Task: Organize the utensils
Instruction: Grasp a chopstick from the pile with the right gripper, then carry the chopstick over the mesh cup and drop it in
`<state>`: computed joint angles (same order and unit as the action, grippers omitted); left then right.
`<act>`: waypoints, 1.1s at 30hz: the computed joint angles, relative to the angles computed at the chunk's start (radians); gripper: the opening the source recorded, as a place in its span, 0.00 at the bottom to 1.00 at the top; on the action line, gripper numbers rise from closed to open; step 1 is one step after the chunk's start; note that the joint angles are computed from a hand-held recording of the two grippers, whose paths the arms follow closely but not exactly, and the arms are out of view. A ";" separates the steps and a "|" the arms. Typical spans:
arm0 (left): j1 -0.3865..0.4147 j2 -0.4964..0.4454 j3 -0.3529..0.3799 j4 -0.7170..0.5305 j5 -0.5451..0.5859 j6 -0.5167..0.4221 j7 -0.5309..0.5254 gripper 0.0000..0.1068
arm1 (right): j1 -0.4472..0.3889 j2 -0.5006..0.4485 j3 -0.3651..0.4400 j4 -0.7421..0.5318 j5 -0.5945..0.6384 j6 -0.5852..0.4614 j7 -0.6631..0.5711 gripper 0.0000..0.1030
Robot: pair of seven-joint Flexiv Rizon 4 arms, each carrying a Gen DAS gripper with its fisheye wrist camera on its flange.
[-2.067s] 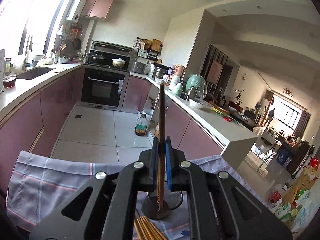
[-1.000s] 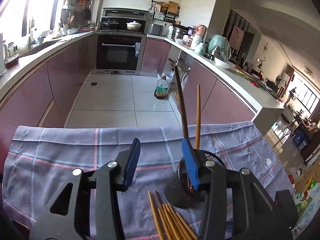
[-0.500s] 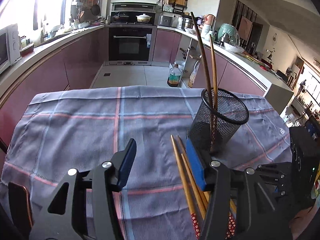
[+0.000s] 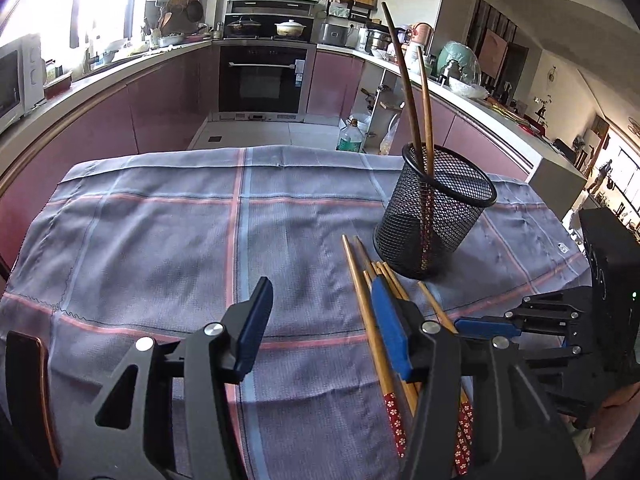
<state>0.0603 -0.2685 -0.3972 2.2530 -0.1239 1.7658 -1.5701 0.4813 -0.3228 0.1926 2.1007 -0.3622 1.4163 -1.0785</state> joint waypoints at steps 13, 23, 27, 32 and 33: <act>0.017 0.005 -0.025 0.016 0.008 0.000 -0.001 0.48 | 0.004 -0.024 -0.014 -0.031 -0.016 0.001 0.008 0.05; -0.090 -0.001 0.082 -0.004 0.006 -0.002 0.004 0.48 | -0.106 0.031 0.105 0.023 0.132 0.182 -0.098 0.04; -0.162 -0.005 0.152 -0.016 0.001 -0.006 0.008 0.48 | -0.115 0.054 0.104 0.041 0.151 0.247 -0.103 0.04; -0.195 -0.008 0.179 -0.022 -0.005 -0.009 0.016 0.48 | -0.142 0.070 0.122 0.043 0.170 0.282 -0.104 0.04; -0.201 -0.009 0.184 -0.024 -0.006 -0.010 0.017 0.48 | -0.134 0.076 0.109 0.048 0.170 0.297 -0.099 0.04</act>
